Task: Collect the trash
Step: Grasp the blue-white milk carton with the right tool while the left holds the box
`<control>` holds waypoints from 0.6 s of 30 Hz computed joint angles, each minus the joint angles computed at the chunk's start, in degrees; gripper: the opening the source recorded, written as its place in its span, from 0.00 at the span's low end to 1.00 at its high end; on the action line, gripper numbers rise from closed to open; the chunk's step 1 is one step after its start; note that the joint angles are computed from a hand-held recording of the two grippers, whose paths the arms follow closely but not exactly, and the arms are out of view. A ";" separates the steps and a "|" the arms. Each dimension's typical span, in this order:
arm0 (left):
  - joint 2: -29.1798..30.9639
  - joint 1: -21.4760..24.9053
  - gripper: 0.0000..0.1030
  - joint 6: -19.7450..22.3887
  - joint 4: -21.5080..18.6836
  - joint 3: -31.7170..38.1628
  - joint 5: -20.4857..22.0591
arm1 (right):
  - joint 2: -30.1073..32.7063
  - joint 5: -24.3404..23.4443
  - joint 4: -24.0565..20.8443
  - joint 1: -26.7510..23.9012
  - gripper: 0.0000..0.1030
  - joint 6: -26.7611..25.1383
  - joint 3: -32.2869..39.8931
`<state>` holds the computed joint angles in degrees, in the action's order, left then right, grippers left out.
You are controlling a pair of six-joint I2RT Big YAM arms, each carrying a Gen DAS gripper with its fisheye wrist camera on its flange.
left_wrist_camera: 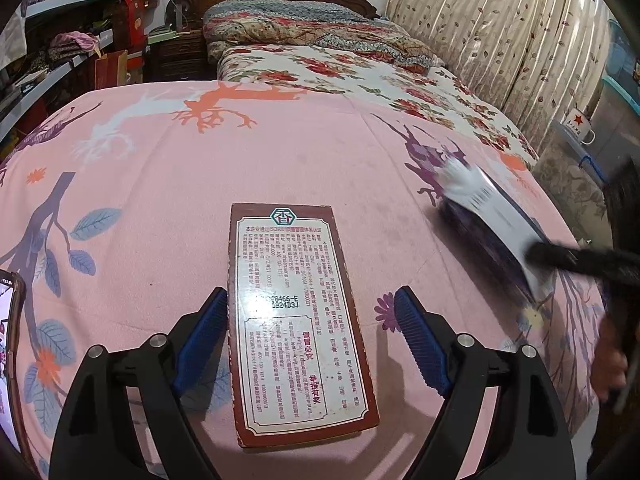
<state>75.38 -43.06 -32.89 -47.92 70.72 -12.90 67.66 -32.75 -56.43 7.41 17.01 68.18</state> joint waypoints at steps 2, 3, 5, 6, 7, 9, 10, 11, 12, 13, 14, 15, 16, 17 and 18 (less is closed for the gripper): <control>0.05 -0.02 0.78 0.06 -0.08 0.07 -0.05 | -3.51 -2.47 2.44 -0.96 0.53 4.78 -4.63; 0.06 -0.01 0.78 0.06 -0.07 0.08 -0.03 | -4.90 -2.42 3.91 -0.88 0.53 6.31 -6.21; 0.11 -0.06 0.79 0.11 -0.18 0.13 -0.10 | -7.13 -1.31 5.82 -0.53 0.53 8.54 -8.28; 0.14 -0.08 0.79 0.20 -0.27 0.16 -0.15 | -7.62 -0.18 6.21 0.02 0.53 9.28 -8.55; 0.19 -0.07 0.79 0.31 -0.36 0.22 -0.18 | -8.12 0.92 6.28 0.63 0.54 9.48 -8.73; 0.15 -0.05 0.80 0.45 -0.43 0.17 -0.17 | -8.42 4.25 5.84 2.10 0.55 8.06 -8.17; 0.16 -0.06 0.80 0.41 -0.41 0.18 -0.16 | -8.58 6.10 5.67 3.08 0.55 7.51 -7.91; 0.10 -0.07 0.80 0.34 -0.32 0.11 -0.11 | -8.49 8.19 5.56 4.03 0.55 6.72 -7.51; 0.13 -0.05 0.80 0.34 -0.29 0.13 -0.08 | -8.37 10.34 5.56 5.23 0.56 6.07 -7.21; 0.13 -0.03 0.80 0.32 -0.23 0.11 -0.03 | -8.20 12.03 5.60 6.31 0.56 5.49 -7.03; 0.19 0.03 0.80 0.36 -0.21 0.16 0.02 | -8.21 13.01 5.56 6.74 0.57 4.71 -7.02; 0.19 0.03 0.80 0.36 -0.21 0.16 0.02 | -8.51 13.66 5.55 7.01 0.60 4.22 -7.24; 0.21 0.02 0.80 0.39 -0.23 0.17 0.03 | -8.69 14.94 5.88 7.91 0.64 4.09 -7.43; 0.17 0.03 0.80 0.39 -0.21 0.14 0.07 | -8.97 15.53 6.05 8.21 0.64 3.93 -7.69; 0.15 0.03 0.81 0.40 -0.17 0.11 0.13 | -9.31 16.27 6.24 8.55 0.65 3.69 -8.01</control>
